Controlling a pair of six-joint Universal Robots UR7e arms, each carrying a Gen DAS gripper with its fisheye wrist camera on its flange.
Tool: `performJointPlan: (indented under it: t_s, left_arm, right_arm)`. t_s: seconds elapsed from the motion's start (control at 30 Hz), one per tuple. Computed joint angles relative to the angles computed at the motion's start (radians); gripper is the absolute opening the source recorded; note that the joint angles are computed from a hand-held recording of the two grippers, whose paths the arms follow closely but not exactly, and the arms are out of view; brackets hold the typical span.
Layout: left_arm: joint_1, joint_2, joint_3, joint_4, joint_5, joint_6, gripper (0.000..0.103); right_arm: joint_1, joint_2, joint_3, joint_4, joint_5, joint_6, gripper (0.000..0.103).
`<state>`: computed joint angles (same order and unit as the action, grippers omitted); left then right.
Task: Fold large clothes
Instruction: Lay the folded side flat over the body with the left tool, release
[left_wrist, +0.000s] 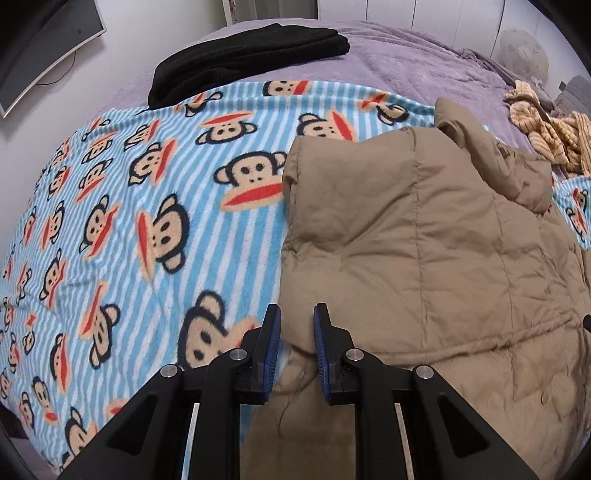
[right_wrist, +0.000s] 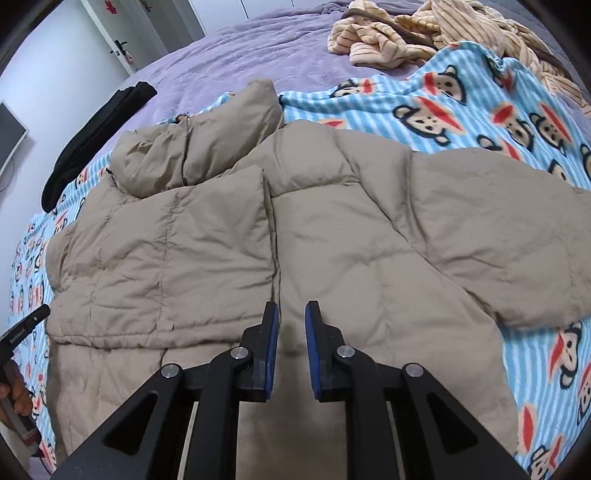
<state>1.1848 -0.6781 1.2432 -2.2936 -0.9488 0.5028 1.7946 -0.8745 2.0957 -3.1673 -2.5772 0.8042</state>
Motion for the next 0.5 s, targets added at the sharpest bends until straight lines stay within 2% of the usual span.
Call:
performJointPlan:
  t_s: [0.1, 0.3, 0.37, 0.43, 0.5]
  left_arm:
    - [-0.016, -0.040, 0.076, -0.020, 0.037, 0.038, 0.020]
    - [-0.046, -0.119, 0.195, -0.001, 0.001, 0.006, 0.020]
    - [-0.057, -0.137, 0.227, 0.011, -0.013, -0.010, 0.020]
    - [-0.068, -0.151, 0.251, 0.031, -0.028, -0.029, 0.020]
    - [-0.080, -0.164, 0.274, 0.048, -0.041, -0.047, 0.020]
  right_arm:
    - [0.028, -0.026, 0.048, 0.020, 0.016, 0.096, 0.017]
    - [0.056, -0.037, 0.105, -0.022, 0.084, 0.216, 0.019]
    - [0.068, -0.037, 0.118, -0.034, 0.097, 0.245, 0.026]
    - [0.083, -0.036, 0.130, -0.042, 0.100, 0.272, 0.041]
    - [0.096, -0.038, 0.142, -0.046, 0.090, 0.293, 0.047]
